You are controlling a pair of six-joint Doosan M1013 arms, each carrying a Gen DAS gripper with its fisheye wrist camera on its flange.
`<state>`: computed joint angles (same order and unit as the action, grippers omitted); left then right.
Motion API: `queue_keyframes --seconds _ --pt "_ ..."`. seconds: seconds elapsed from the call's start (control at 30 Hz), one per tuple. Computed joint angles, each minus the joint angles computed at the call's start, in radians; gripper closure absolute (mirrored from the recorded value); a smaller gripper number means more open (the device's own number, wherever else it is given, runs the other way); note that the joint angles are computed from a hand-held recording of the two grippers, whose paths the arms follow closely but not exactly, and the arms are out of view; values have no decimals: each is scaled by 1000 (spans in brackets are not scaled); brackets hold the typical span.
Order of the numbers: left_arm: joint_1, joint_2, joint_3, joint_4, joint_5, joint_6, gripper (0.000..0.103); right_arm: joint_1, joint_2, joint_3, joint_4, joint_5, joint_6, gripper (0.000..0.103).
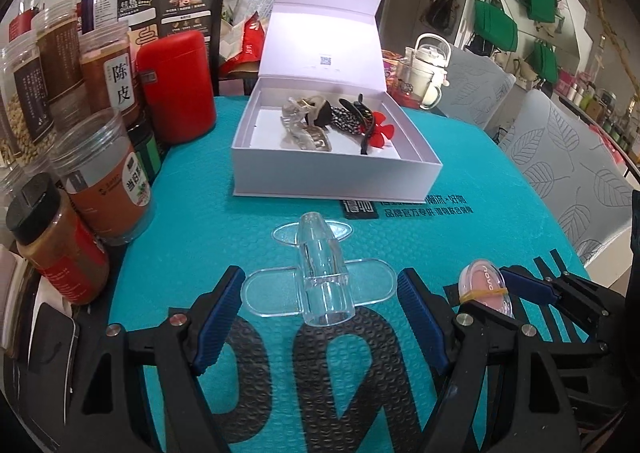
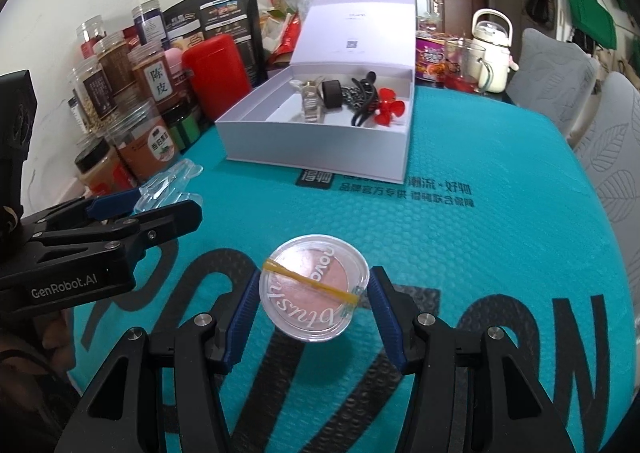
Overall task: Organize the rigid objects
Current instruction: 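Carry the clear case and blush compact with both grippers toward the white box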
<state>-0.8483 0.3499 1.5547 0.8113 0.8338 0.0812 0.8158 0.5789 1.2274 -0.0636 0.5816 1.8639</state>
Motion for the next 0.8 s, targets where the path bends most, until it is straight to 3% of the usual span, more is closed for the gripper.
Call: queue_keyframes --seconds 0.17,0.8 --pt "7 -14 14 32 -8 -35 25 -3 16 -30 95 7 -79 49" --pt "40 -16 -20 73 -26 4 25 -6 62 -154 79 48 -131 49"
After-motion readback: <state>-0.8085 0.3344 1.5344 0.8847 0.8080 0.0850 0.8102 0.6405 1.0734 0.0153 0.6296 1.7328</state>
